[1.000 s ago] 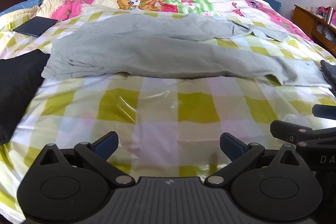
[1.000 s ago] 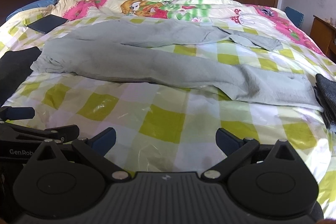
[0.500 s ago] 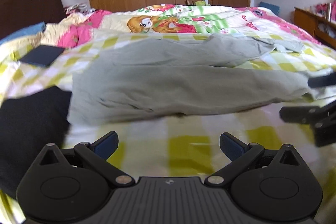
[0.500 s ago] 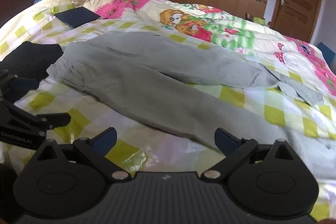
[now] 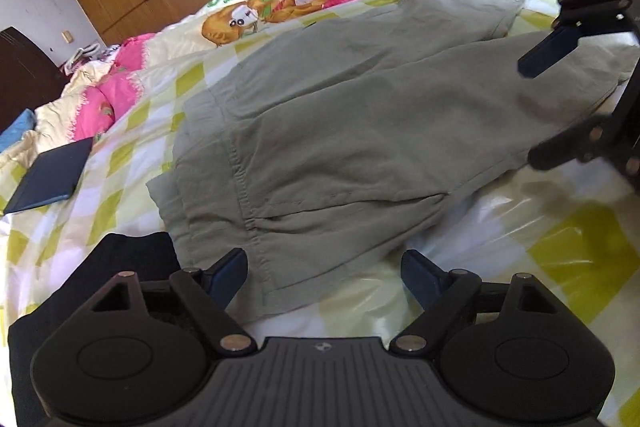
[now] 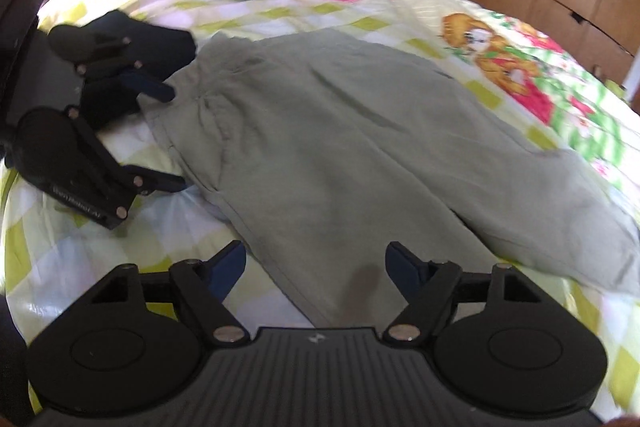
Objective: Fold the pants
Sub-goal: 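Grasp the grey pants waistband with the left gripper while the right gripper grasps the waistband too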
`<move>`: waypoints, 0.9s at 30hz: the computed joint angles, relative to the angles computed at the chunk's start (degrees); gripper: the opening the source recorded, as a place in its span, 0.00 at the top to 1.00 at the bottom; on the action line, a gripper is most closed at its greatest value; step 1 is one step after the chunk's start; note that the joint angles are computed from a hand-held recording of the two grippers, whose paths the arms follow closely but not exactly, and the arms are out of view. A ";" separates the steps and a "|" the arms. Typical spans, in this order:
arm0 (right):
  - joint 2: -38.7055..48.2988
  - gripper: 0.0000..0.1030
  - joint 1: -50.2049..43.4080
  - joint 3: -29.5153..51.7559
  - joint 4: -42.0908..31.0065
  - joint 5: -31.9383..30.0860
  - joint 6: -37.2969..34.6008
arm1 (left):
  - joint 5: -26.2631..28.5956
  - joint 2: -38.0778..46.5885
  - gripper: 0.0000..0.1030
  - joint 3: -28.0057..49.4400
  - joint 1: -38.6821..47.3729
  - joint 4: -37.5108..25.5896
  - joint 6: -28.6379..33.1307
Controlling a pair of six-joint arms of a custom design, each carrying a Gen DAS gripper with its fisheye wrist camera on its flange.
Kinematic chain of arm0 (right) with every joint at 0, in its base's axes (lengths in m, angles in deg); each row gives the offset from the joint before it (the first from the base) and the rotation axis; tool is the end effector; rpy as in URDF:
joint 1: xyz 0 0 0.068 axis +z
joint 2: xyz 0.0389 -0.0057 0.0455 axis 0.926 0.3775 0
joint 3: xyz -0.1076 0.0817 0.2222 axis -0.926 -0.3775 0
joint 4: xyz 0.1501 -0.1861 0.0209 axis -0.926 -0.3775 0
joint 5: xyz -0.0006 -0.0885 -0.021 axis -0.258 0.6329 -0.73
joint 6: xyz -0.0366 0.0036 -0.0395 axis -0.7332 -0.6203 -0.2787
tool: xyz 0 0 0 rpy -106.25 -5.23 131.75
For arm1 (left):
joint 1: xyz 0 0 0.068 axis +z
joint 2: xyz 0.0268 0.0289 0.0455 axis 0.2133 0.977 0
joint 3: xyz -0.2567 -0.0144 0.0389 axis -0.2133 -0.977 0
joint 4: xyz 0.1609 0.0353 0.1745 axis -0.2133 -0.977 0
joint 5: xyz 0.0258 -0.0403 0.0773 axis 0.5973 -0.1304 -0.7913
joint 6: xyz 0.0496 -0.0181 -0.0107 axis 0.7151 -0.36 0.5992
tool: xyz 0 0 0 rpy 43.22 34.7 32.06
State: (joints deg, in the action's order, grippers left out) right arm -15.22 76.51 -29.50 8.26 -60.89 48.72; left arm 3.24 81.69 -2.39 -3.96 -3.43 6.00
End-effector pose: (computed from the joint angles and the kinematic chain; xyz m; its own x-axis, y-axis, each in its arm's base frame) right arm 0.1469 0.0191 0.1783 -0.7332 -0.2208 -0.6432 -0.1737 0.9752 -0.1368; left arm 0.2679 -0.0876 0.1506 -0.2593 0.7489 -0.6099 0.8089 0.5134 0.2865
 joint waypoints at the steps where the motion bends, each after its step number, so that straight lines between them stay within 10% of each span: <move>1: 3.80 0.37 -0.51 0.78 1.65 -0.97 -1.24 | 1.16 1.32 0.06 1.71 0.90 -1.96 -0.27; 8: 11.46 0.82 -2.11 5.58 -1.71 -7.61 -0.23 | 5.60 3.69 0.29 6.44 6.24 -10.71 0.00; 16: 5.16 0.89 9.19 5.05 -9.23 -5.12 5.54 | 6.84 -3.92 0.61 0.92 14.67 -14.41 4.97; 19: 3.49 0.89 8.38 5.22 -11.18 -5.56 4.26 | 10.70 -9.94 0.59 -3.62 15.79 -11.94 13.21; 23: 4.64 0.86 7.63 6.43 -11.88 -5.12 4.66 | 10.49 -10.37 0.22 -8.83 12.45 0.55 22.52; 27: 7.13 0.85 9.49 7.18 -10.00 -4.49 5.86 | 7.27 -3.01 0.21 -4.62 8.21 -1.09 24.76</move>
State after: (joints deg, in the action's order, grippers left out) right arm -8.09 86.00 -22.32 -1.74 -65.38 54.58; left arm 10.52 78.69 -7.01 4.24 -4.52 30.76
